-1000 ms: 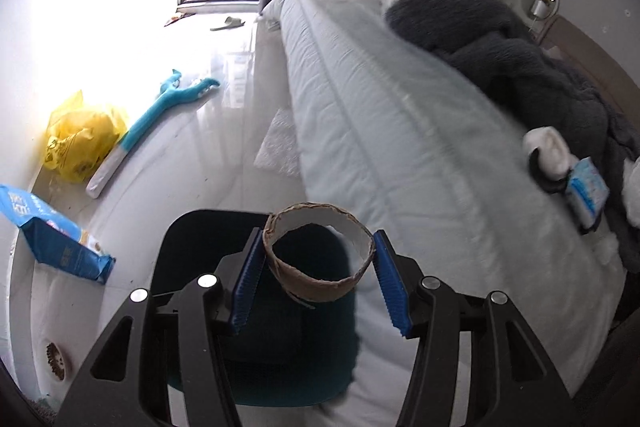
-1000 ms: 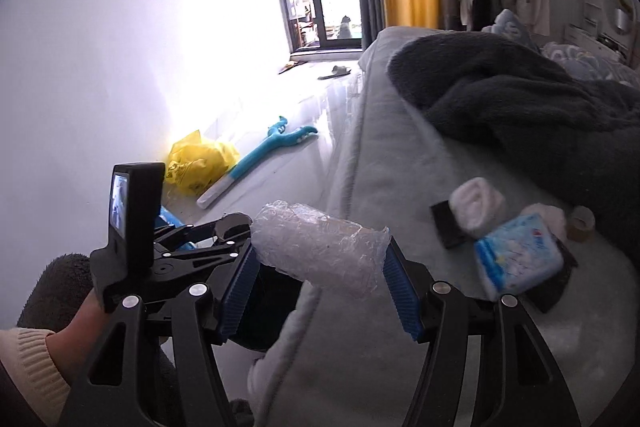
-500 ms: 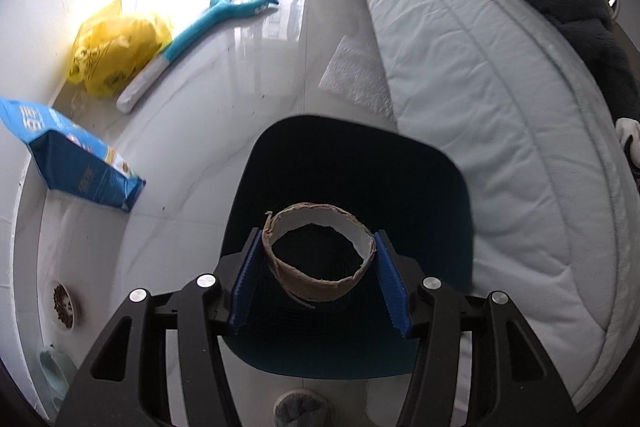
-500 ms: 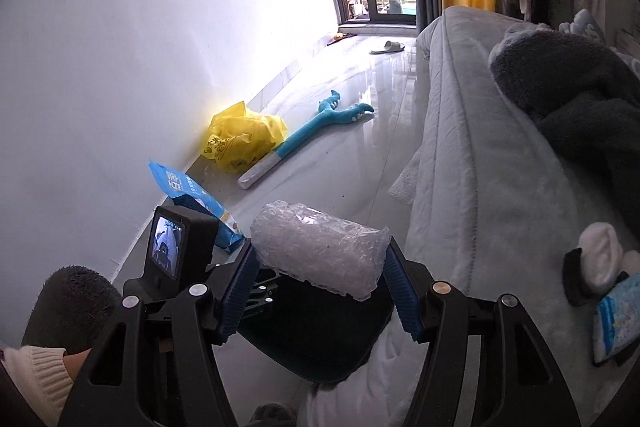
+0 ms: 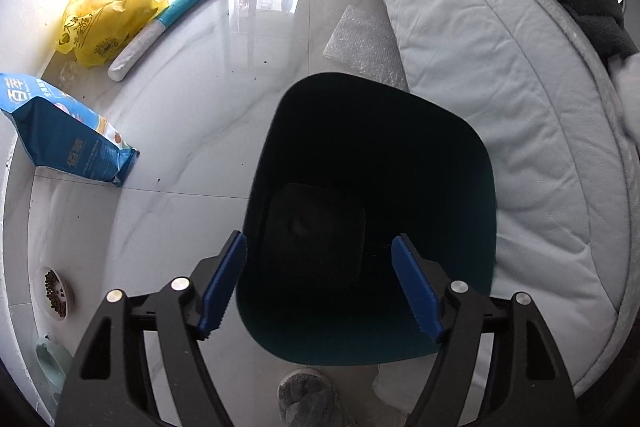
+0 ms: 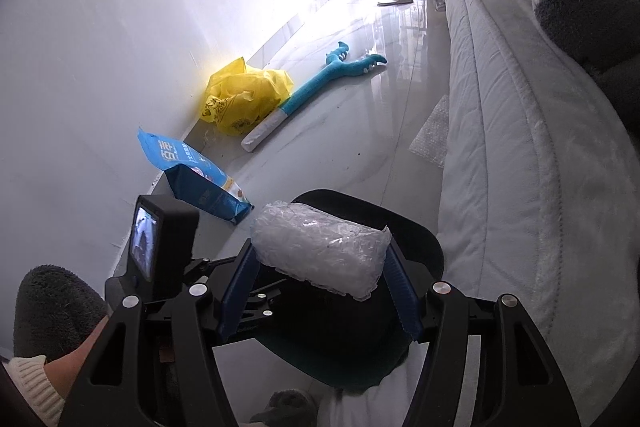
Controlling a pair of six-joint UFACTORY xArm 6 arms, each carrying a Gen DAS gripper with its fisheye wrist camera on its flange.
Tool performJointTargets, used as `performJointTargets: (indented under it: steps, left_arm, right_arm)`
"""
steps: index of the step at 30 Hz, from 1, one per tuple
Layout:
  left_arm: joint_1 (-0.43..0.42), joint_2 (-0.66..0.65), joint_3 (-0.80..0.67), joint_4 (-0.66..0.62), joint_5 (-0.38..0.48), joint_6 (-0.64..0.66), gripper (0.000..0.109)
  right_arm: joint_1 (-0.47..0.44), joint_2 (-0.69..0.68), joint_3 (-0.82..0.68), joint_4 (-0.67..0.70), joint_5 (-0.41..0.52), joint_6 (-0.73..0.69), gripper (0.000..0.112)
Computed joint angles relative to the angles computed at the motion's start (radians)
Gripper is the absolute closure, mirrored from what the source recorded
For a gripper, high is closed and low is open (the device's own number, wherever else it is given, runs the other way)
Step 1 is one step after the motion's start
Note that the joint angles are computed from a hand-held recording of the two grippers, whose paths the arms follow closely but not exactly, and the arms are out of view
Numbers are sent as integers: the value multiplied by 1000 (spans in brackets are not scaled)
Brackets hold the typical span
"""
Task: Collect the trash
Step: 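Open the right tool to drop the bubble-wrap roll into the black bin, then move both tools back toward the items on the bed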
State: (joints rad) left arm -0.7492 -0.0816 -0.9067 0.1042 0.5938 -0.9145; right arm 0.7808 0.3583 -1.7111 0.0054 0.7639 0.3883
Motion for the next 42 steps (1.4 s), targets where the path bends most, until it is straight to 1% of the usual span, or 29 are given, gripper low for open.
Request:
performJointTargets:
  steps: [3,6,9,12,16,19,29,30,33,35,37,40,42]
  left_arm:
    - [4,-39,26,26,-15,-25,26]
    - [9,-87,47,99,-13,-86,24]
    - [11,-122,54,167,-13,-130,24]
    - [9,-164,54,283,3,-209,23]
    - [7,-210,55,405,11,-298,21]
    - [3,-236,52,466,22,-335,20]
    - [-42,-290,21,571,102,-397,19]
    - [-49,-296,19,585,107,-409,16]
    - [-78,-301,-10,644,142,-443,14]
    - [-97,-304,-26,682,161,-458,13]
    - [-115,-305,-41,709,183,-467,12]
    - [-146,-315,-53,752,226,-489,12]
    - [-160,-330,-53,776,256,-506,12]
  right_arm:
    - [-2,34,-27,11,24,-4,49]
    - [-4,71,-59,18,55,-4,49]
    - [-7,110,-90,29,89,-5,49]
    - [-13,145,-109,46,109,3,49]
    - [-17,188,-141,53,130,16,49]
    - [-16,219,-177,57,152,14,49]
    - [-12,319,-267,33,236,-12,49]
    - [-11,323,-269,32,237,-13,49]
    - [-8,333,-278,18,237,-14,48]
    - [-3,338,-286,-1,237,-11,44]
    - [2,336,-285,-19,231,-8,29]
    - [11,317,-266,-45,204,-8,21]
    - [17,301,-254,-62,185,-9,19]
